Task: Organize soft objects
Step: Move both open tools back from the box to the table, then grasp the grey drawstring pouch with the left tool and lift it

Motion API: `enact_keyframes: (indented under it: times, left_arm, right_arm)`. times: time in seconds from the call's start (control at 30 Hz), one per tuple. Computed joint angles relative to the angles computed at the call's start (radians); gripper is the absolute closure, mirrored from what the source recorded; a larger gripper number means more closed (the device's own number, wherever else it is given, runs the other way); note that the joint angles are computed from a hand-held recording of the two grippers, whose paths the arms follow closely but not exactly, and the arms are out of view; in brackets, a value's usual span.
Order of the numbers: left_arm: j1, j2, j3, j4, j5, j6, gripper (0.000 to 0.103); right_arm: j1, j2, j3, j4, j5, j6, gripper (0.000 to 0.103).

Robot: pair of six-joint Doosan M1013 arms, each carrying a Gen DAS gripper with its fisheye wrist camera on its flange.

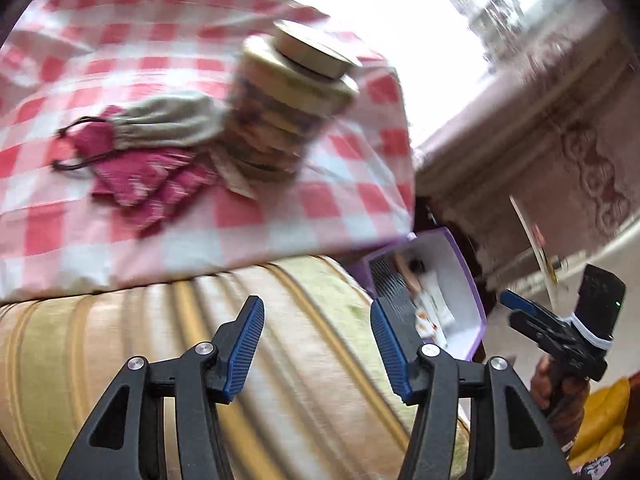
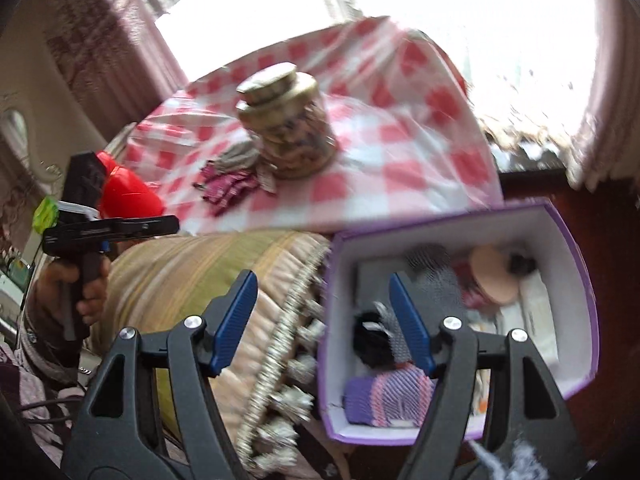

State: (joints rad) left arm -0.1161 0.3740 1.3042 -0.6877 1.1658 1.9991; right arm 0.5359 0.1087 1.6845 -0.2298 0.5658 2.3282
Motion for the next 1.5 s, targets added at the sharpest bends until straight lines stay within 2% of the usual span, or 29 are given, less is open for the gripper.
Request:
enact_keyframes:
  times: [0.2,0.43,0.6,0.83,1.07,1.17,1.23,1.27,1.33,1.5]
  left_arm:
    - [0.069,0.011,-0.005,-0.023,-0.068,-0.046,0.046]
    - [0.096,0.06,-0.068,-0.019,-0.12,-0.046,0.047]
    - [0.076,0.135,-0.175,0.063,-0.114,-0.048,0.047]
    - [0.037,0.255,-0.342,0.22,-0.104,-0.116,0.047]
    - [-0.004,0.309,-0.413,0.384,-0.162,-0.074,0.047]
    - [-0.019,0.332,-0.433,0.437,-0.143,-0.048,0.047]
    - [-0.026,0.332,-0.417,0.468,-0.164,-0.034,0.075]
    - [-0.03,0.319,-0.392,0.494,-0.206,-0.025,0.078]
    - [-0.021,0.304,-0.371,0.446,-0.231,-0.002,0.087]
    - [0.002,0.259,-0.327,0.352,-0.292,0.026,0.088]
  right_arm:
    - [0.017,0.06,-0.121,0.025,0.018,-0.097,0.027]
    - [0.029,0.138,-0.252,0.06,0.076,-0.195,0.025]
    - [0.031,0.215,-0.354,0.106,0.15,-0.256,0.024]
    - [0.031,0.309,-0.468,0.168,0.22,-0.332,0.024]
    - [0.033,0.393,-0.57,0.162,0.302,-0.345,0.024]
    - [0.036,0.429,-0.614,0.129,0.356,-0.328,0.024]
    - [0.038,0.451,-0.641,0.109,0.392,-0.313,0.024]
    - [0.037,0.46,-0.651,0.104,0.406,-0.308,0.024]
    - [0.036,0.471,-0.664,0.098,0.422,-0.303,0.024]
    - [0.034,0.492,-0.69,0.088,0.452,-0.29,0.024]
